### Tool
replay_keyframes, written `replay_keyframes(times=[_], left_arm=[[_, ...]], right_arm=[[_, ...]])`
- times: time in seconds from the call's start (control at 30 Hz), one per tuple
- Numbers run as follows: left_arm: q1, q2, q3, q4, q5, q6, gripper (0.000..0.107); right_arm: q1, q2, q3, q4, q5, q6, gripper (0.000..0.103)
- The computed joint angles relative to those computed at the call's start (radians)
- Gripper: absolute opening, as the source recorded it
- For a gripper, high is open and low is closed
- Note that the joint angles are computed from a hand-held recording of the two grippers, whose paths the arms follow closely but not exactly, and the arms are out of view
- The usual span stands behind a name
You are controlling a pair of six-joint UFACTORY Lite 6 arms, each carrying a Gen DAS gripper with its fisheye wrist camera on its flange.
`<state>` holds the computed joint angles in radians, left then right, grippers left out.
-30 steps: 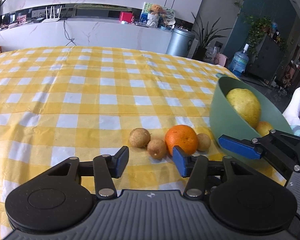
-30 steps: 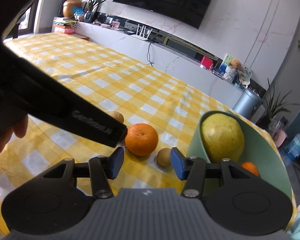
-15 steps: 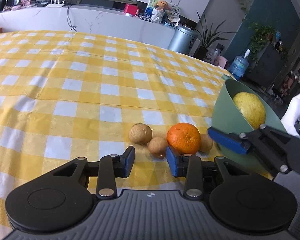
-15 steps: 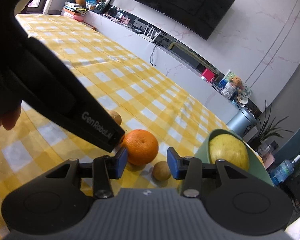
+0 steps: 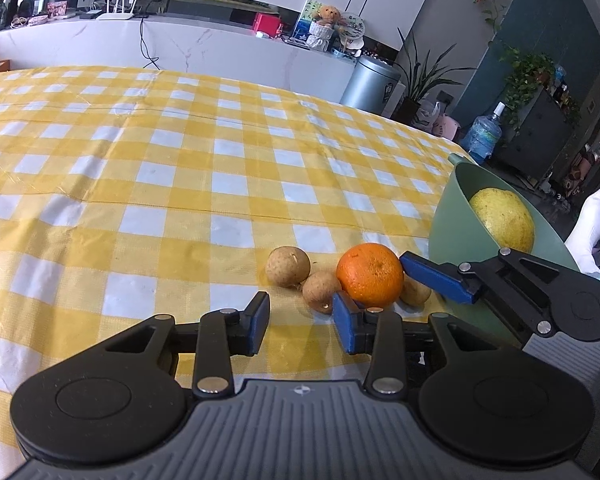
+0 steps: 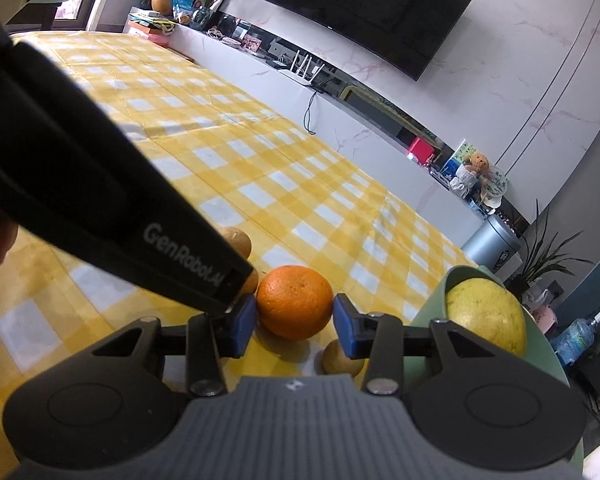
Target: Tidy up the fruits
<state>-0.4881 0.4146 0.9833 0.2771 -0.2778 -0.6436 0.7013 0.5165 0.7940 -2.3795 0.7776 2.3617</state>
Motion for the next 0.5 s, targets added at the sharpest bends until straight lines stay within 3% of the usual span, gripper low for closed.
replay_keyframes(times=[0.3,0.5], left_arm=[[0.003,-0.024,-0.004,-0.008,0.069,0.011,0.04],[-0.019,-0.046,-0.024,-0.18,0.081,0.212,0.04]], right_arm=[[-0.029,-0.065,-0.022,-0.09,-0.084,0.047,0.039],[-0.041,-0.145,-0.063,-0.113,-0.177,0.131,0.039]])
